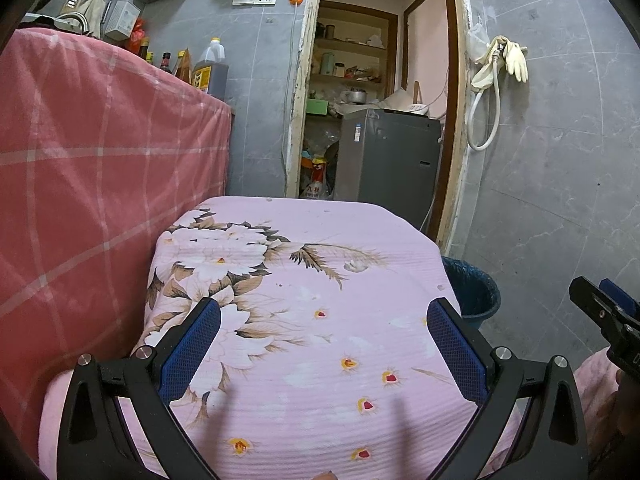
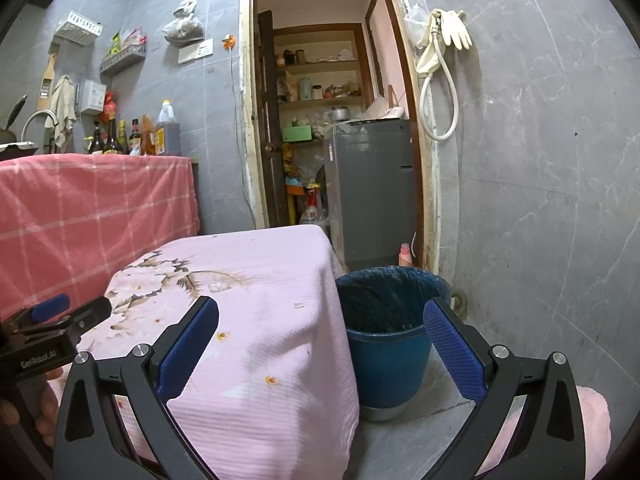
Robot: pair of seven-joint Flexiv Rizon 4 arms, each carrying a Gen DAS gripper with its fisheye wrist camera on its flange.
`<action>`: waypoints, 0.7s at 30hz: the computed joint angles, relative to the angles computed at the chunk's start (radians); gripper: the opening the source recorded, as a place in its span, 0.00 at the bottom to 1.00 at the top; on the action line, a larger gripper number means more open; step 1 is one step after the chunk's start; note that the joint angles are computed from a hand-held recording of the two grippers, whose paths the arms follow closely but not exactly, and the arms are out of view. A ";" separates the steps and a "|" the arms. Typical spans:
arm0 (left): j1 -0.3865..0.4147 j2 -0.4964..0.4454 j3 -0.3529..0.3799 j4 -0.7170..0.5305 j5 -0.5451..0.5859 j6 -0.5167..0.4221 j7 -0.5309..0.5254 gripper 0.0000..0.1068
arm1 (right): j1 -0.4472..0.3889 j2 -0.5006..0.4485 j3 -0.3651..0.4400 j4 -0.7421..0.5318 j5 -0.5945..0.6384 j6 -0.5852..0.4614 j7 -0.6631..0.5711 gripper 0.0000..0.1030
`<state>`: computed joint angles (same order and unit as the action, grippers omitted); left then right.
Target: Collect trash
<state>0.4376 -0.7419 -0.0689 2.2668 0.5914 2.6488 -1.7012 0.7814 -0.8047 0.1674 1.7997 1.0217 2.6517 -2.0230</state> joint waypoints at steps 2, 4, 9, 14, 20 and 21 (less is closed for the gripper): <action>0.000 0.000 0.001 -0.001 0.001 0.000 0.000 0.95 | 0.000 -0.001 0.001 0.001 -0.002 0.002 0.003 1.00; 0.001 -0.001 0.001 -0.002 0.002 0.000 -0.001 0.95 | 0.000 0.000 0.000 -0.001 0.000 0.000 0.000 1.00; 0.011 0.002 0.001 -0.010 0.016 -0.009 -0.005 0.95 | 0.000 -0.001 0.001 -0.001 0.000 0.001 0.000 1.00; 0.008 0.002 0.003 -0.009 0.011 -0.005 -0.005 0.95 | 0.000 -0.001 0.002 -0.004 0.003 0.000 -0.003 1.00; 0.009 0.001 0.003 -0.010 0.012 -0.006 -0.005 0.95 | -0.001 -0.002 0.002 -0.002 0.001 0.004 0.000 1.00; 0.008 0.001 0.003 -0.010 0.012 -0.005 -0.005 0.95 | -0.001 -0.001 0.002 -0.002 0.002 0.003 -0.001 1.00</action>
<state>0.4458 -0.7411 -0.0659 2.2564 0.6030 2.6434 -1.7058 0.7804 -0.8058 0.1697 1.7974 1.0233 2.6542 -2.0239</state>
